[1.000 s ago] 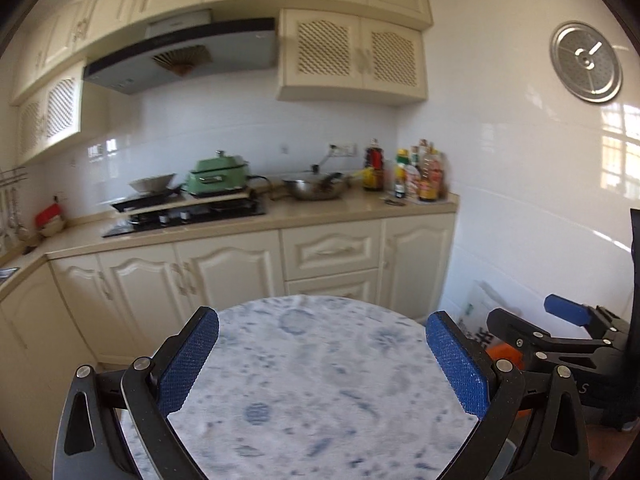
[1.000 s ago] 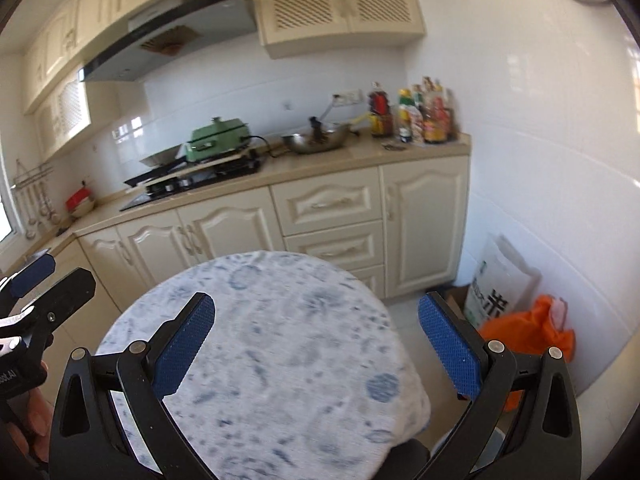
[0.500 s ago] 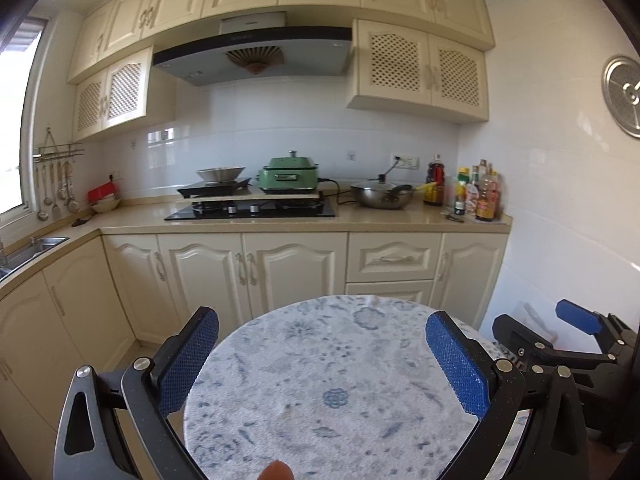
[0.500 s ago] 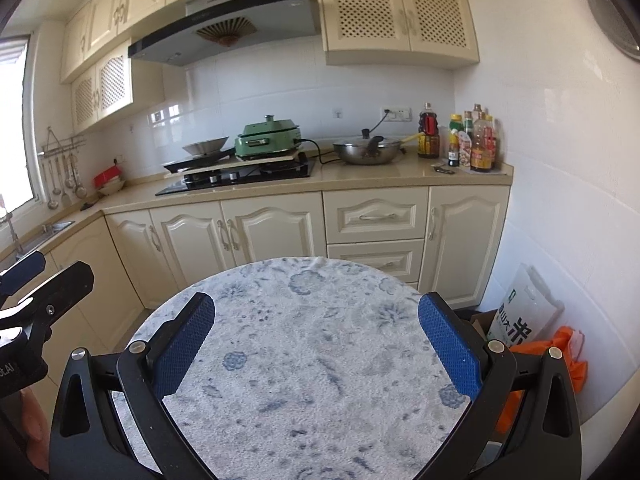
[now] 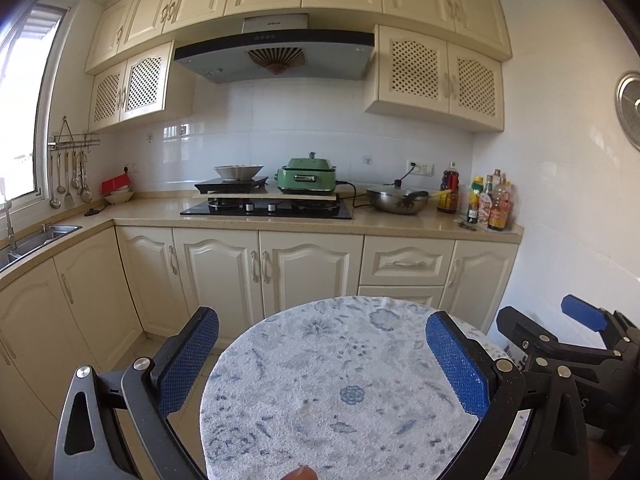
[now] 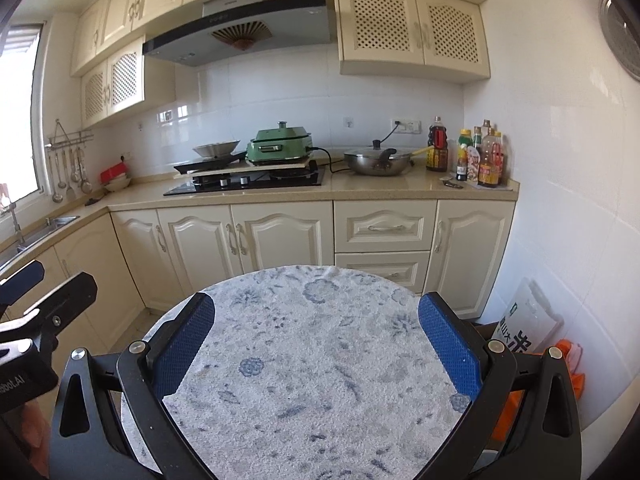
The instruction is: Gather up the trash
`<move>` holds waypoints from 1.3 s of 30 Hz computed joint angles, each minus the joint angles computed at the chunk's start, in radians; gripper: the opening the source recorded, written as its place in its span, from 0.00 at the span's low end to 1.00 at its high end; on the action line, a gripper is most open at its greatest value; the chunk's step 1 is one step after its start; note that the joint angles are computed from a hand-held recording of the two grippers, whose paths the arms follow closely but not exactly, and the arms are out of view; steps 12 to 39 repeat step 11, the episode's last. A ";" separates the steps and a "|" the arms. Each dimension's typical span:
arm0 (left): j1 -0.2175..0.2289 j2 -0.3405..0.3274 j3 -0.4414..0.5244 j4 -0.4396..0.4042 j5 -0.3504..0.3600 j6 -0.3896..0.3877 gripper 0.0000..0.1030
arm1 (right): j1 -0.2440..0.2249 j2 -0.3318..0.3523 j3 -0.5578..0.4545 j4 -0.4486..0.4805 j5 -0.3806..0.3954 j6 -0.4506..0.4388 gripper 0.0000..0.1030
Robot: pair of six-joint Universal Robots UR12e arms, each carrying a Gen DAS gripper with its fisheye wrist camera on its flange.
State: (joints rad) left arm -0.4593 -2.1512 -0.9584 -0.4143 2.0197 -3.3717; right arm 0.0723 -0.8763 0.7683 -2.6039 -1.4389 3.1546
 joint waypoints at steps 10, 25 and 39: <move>0.001 0.000 -0.006 0.026 -0.014 -0.014 0.99 | 0.003 0.003 -0.006 0.007 0.008 -0.001 1.00; -0.001 -0.002 -0.005 0.029 -0.010 -0.009 0.99 | 0.003 0.003 -0.006 0.006 0.008 0.000 1.00; -0.001 -0.002 -0.005 0.029 -0.010 -0.009 0.99 | 0.003 0.003 -0.006 0.006 0.008 0.000 1.00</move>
